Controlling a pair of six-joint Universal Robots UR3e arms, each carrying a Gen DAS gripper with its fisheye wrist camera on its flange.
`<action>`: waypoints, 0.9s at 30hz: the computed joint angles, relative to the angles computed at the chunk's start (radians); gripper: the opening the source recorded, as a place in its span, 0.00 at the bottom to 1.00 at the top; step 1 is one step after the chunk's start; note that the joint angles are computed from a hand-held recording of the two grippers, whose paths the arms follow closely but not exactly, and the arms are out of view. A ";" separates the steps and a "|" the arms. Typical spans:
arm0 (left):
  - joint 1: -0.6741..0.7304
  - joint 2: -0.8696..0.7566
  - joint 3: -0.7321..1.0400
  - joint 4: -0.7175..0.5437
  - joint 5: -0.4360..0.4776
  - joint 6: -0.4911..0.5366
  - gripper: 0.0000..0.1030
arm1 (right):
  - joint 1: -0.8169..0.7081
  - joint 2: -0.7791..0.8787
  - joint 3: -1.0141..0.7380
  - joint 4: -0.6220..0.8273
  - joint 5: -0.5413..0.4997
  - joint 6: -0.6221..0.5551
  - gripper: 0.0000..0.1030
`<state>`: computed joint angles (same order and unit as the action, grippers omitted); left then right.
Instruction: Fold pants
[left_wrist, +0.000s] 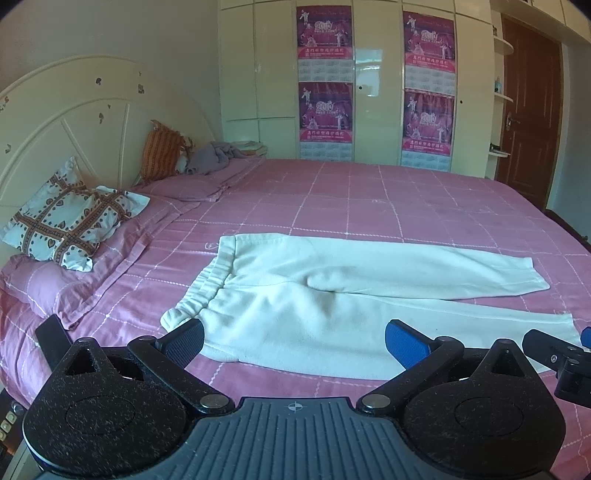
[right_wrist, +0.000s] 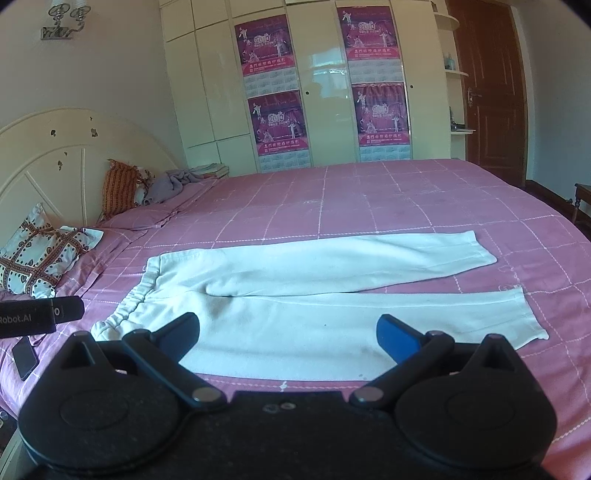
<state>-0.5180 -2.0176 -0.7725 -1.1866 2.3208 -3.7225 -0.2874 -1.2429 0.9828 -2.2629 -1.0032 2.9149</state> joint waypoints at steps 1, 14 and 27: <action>0.000 -0.002 0.014 -0.018 -0.008 -0.010 1.00 | 0.000 -0.002 0.001 0.003 0.000 -0.001 1.00; 0.004 0.024 -0.030 -0.026 0.013 -0.018 1.00 | 0.006 -0.010 0.043 -0.033 -0.001 -0.021 1.00; 0.070 0.080 -0.184 0.154 -0.016 0.046 1.00 | 0.047 0.001 -0.003 0.009 -0.095 -0.019 1.00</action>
